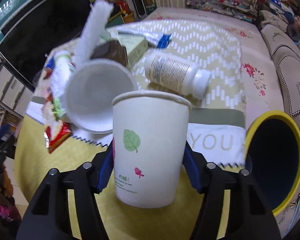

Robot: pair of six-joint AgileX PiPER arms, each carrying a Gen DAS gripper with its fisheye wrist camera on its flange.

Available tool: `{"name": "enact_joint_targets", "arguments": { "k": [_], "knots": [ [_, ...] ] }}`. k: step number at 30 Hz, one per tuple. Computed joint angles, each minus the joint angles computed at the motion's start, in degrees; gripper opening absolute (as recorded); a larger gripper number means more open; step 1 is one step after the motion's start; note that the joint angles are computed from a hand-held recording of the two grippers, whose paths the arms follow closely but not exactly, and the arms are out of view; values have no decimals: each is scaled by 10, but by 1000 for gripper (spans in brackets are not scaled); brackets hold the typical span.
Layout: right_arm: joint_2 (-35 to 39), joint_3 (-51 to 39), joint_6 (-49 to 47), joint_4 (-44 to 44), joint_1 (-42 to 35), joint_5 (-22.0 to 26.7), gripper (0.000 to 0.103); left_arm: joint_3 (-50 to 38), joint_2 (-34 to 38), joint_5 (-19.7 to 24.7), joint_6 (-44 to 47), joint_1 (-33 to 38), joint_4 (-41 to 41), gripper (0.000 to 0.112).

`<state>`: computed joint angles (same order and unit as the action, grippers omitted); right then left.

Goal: Collect trash
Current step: 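Grasp the white paper cup with the right gripper and lift it, then carry the paper cup over the yellow-rimmed bin and open the right gripper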

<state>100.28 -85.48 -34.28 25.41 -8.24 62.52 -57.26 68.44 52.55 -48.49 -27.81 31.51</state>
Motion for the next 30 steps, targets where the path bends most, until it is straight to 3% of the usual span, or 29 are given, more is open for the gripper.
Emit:
{"name": "enact_joint_targets", "arguments": {
  "k": [6, 11, 18, 20, 22, 30],
  "knots": [
    [-15, -36, -11, 34, -126, 11, 62, -4, 1, 6, -11, -24, 8, 99],
    [84, -111, 58, -72, -194, -36, 64, -10, 13, 7, -19, -44, 5, 99],
    [205, -177, 130, -162, -190, -61, 66, -23, 48, 2, -13, -41, -21, 99],
    [208, -160, 134, -180, -189, -85, 75, -29, 56, 5, -12, -40, -22, 99],
    [196, -133, 125, -187, -191, -108, 77, -38, 64, 8, -13, -40, -18, 99],
    [138, -95, 94, -152, -206, -125, 80, -81, 102, -18, 33, -34, -52, 99]
  ]
}}
